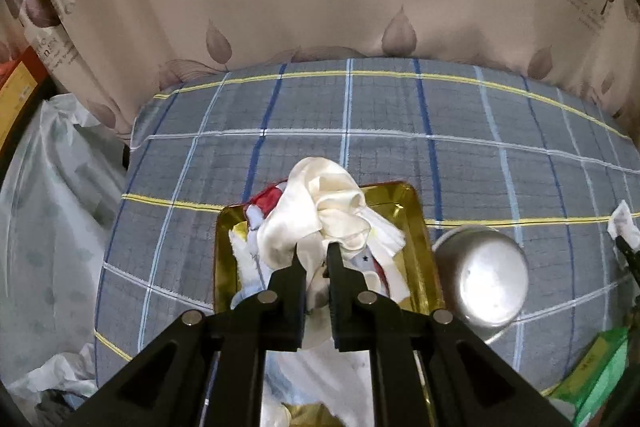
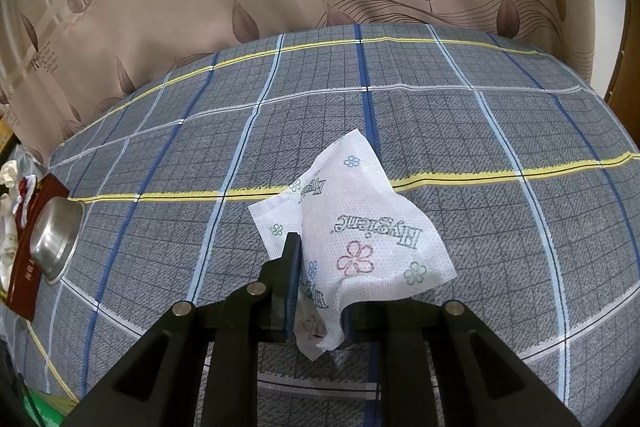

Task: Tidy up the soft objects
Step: 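Carry the cream scrunchie with the left gripper into the gold tray and release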

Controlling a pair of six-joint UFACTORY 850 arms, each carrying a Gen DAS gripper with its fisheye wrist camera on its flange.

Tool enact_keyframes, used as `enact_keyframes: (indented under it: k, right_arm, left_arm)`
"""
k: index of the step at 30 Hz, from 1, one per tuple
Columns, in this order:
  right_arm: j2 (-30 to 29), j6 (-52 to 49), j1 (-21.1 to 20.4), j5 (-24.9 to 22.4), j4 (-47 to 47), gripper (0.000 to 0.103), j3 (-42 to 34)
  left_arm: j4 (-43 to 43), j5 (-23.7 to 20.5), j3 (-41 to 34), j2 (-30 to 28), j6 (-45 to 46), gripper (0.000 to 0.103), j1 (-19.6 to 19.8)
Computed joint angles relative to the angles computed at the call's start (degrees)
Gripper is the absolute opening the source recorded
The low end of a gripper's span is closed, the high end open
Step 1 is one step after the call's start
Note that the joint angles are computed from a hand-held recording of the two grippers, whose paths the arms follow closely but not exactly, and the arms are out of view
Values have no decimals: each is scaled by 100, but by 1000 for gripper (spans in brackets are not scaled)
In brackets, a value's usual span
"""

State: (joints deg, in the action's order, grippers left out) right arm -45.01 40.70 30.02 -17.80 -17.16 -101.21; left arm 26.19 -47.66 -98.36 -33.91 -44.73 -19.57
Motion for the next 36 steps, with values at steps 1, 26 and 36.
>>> enact_keyframes:
  k: [1,26,36]
  right_arm:
    - [0,0,0,0,0,16,0]
    - [-50,140,34,-115,-280,18,-73]
    - [-35,163,34,-112,-319,18,-45]
  left_arm:
    - [22,-30,-4,-37,-24,9,3]
    - [1793,-347,495,79,-1352,43,-301]
    - [2545,-442,871,454,-1887,45,-508]
